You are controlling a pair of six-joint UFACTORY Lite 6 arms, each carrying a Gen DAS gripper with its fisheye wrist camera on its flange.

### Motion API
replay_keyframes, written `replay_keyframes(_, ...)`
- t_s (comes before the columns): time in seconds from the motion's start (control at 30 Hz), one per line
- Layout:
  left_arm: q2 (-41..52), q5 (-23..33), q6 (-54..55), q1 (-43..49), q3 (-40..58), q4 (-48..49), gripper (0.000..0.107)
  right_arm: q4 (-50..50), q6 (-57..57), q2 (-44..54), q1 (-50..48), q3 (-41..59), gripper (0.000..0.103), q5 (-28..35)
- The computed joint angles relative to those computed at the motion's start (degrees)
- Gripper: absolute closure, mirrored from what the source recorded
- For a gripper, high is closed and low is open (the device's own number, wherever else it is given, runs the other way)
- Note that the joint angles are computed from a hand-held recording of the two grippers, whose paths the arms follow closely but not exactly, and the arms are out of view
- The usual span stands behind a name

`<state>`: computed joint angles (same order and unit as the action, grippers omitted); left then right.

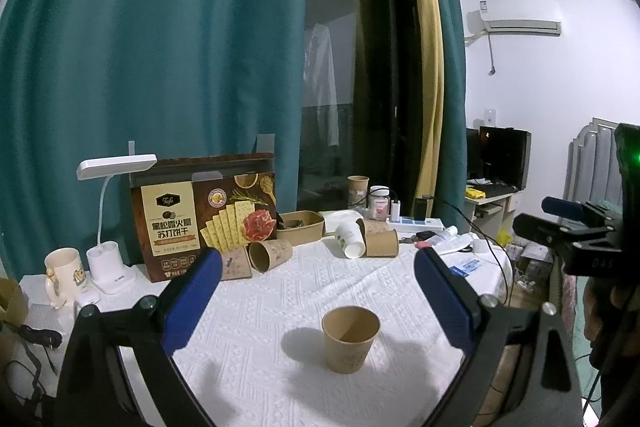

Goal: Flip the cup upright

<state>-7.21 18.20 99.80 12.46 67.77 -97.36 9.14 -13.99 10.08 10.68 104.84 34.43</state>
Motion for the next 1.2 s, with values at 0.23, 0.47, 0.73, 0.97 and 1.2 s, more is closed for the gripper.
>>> replay_keyframes(0.23,0.29,0.58,-0.03,0.31,0.15,-0.30,0.010,-0.06,0.10,0.31,0.17,0.30,0.001,0.01)
replay_keyframes(0.47,0.36,0.65,0.52,0.60,0.17,-0.86,0.010,1.71,-0.97,-0.06,-0.18,-0.94,0.001,-0.38)
replay_keyframes(0.73,-0.43,0.75,-0.63,1.54,-0.68,-0.97,0.010,2.06,-1.02,-0.15,0.10,-1.39,0.001,-0.52)
replay_keyframes(0.97,-0.77,0.88,-1.54,2.28,-0.81,-0.14,0.010,1.25,-0.12,-0.17,1.08,-1.52,0.001,-0.66)
replay_keyframes(1.2,-1.16,1.13,0.33,2.22,-1.40,-1.62,0.010,0.71,0.51,0.19,1.56,-0.95,0.001,-0.37)
